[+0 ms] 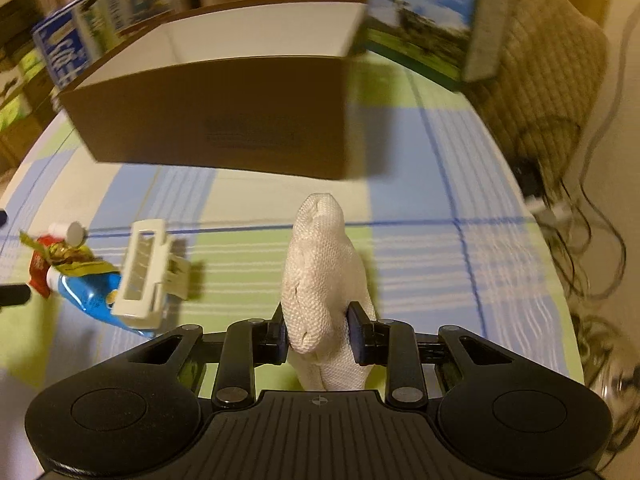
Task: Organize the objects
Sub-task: 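Grasp the yellow snack packet with the left gripper while the right gripper holds the sock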
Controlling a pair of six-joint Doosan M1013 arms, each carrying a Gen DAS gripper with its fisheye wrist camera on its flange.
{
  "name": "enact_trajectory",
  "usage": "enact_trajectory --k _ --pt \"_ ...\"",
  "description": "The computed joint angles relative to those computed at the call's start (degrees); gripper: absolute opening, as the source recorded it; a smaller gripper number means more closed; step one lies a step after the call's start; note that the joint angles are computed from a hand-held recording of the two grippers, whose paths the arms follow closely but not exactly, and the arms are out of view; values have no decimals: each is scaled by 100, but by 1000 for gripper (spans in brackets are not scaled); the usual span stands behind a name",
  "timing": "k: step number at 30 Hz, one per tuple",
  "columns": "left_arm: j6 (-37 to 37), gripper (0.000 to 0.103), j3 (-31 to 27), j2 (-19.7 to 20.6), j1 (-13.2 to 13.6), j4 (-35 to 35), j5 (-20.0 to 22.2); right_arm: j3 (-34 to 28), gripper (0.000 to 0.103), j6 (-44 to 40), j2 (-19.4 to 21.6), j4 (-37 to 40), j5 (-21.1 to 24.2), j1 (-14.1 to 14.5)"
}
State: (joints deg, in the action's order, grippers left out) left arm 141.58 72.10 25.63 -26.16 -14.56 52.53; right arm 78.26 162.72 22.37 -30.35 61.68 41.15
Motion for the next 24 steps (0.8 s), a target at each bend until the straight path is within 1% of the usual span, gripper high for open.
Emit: enact_trajectory --k 3,5,7,8,9,10,12,13,16,17,20,21,24 --pt "89 78 -154 150 -56 132 117 102 26 269 -92 -36 110 21" --pt "95 72 -324 283 -61 125 332 159 26 413 -144 -46 148 33" --pt "121 72 -455 386 -68 140 494 194 26 561 -174 -60 170 48" --pt "164 70 -491 421 -71 151 536 204 26 608 -183 -61 177 54" --pt "185 62 -536 458 -76 181 586 208 26 633 -191 -60 188 58" --pt "177 58 -595 503 -81 211 663 208 26 648 -195 -63 203 60" --pt "155 44 -732 597 -70 181 861 221 26 666 -203 -67 201 60" --pt "136 43 -793 637 -63 151 954 216 26 668 -199 -68 211 63" --pt "111 34 -960 737 -34 -15 1216 214 26 694 -198 -74 224 69" --pt "110 27 -1004 765 -25 -69 1288 210 26 696 -192 -75 226 70" --pt "-50 26 -1129 839 -17 -134 1433 207 26 689 -191 -71 229 69" --pt "-101 24 -1155 850 -20 -126 1444 207 26 693 -188 -69 229 67" --pt "-252 23 -1203 865 -20 -124 1443 209 26 690 -187 -67 227 65"
